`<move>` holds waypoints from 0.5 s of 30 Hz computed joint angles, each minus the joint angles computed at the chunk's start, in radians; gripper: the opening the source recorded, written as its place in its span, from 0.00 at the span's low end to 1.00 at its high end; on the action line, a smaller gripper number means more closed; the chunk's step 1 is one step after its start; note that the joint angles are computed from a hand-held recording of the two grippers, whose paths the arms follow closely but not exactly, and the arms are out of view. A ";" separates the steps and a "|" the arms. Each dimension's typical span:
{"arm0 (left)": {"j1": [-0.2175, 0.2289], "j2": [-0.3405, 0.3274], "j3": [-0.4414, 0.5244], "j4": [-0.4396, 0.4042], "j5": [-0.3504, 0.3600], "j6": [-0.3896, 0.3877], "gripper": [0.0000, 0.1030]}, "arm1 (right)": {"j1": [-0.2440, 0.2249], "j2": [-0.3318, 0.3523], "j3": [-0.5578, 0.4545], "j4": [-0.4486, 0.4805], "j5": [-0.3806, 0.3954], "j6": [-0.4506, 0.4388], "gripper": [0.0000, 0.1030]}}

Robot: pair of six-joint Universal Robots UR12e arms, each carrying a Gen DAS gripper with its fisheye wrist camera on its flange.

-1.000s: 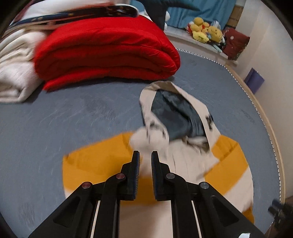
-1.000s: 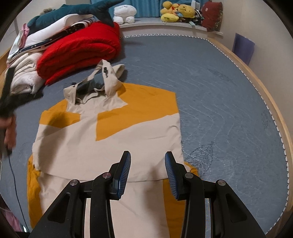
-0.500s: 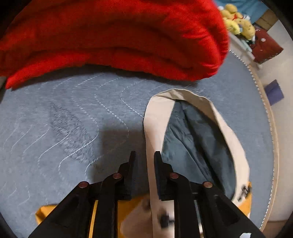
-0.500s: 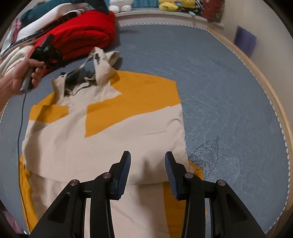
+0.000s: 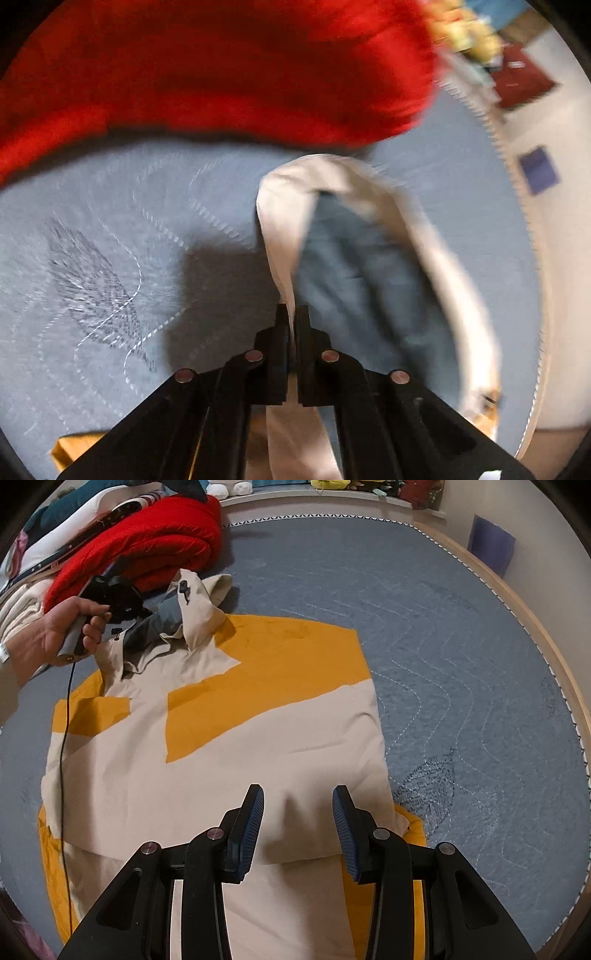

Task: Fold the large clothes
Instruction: 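Grasp the beige hood rim with the left tool and lift it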

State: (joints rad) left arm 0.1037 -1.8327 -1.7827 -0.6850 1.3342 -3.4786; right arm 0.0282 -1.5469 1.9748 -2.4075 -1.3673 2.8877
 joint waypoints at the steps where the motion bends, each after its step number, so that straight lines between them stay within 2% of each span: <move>1: -0.013 0.040 -0.022 0.027 0.005 0.033 0.01 | -0.003 -0.002 0.000 0.000 0.005 0.001 0.39; 4: -0.046 0.145 -0.092 0.085 -0.006 0.106 0.01 | -0.015 -0.011 -0.003 -0.004 0.021 0.023 0.39; 6: -0.075 0.223 -0.146 0.102 0.012 0.133 0.01 | -0.027 -0.019 -0.004 -0.002 0.046 0.051 0.39; 7: -0.102 0.280 -0.187 0.117 0.032 0.166 0.01 | -0.032 -0.024 -0.004 -0.001 0.061 0.063 0.39; 8: -0.118 0.309 -0.209 0.133 0.049 0.195 0.01 | -0.037 -0.030 -0.003 -0.003 0.075 0.071 0.39; 10: -0.191 0.391 -0.277 0.171 0.111 0.259 0.01 | -0.047 -0.044 0.001 -0.010 0.099 0.089 0.39; 12: -0.252 0.452 -0.335 0.161 0.175 0.289 0.01 | -0.062 -0.061 0.008 -0.019 0.145 0.102 0.39; 13: -0.280 0.481 -0.372 0.150 0.206 0.275 0.01 | -0.066 -0.068 0.010 -0.026 0.160 0.106 0.39; 15: -0.297 0.530 -0.431 0.113 0.184 0.191 0.01 | -0.075 -0.082 0.020 -0.051 0.185 0.119 0.39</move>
State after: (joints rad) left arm -0.1929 -1.3023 -2.2141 -0.5723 1.5185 -3.2877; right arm -0.0468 -1.6288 1.9945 -2.4589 -1.1824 3.0065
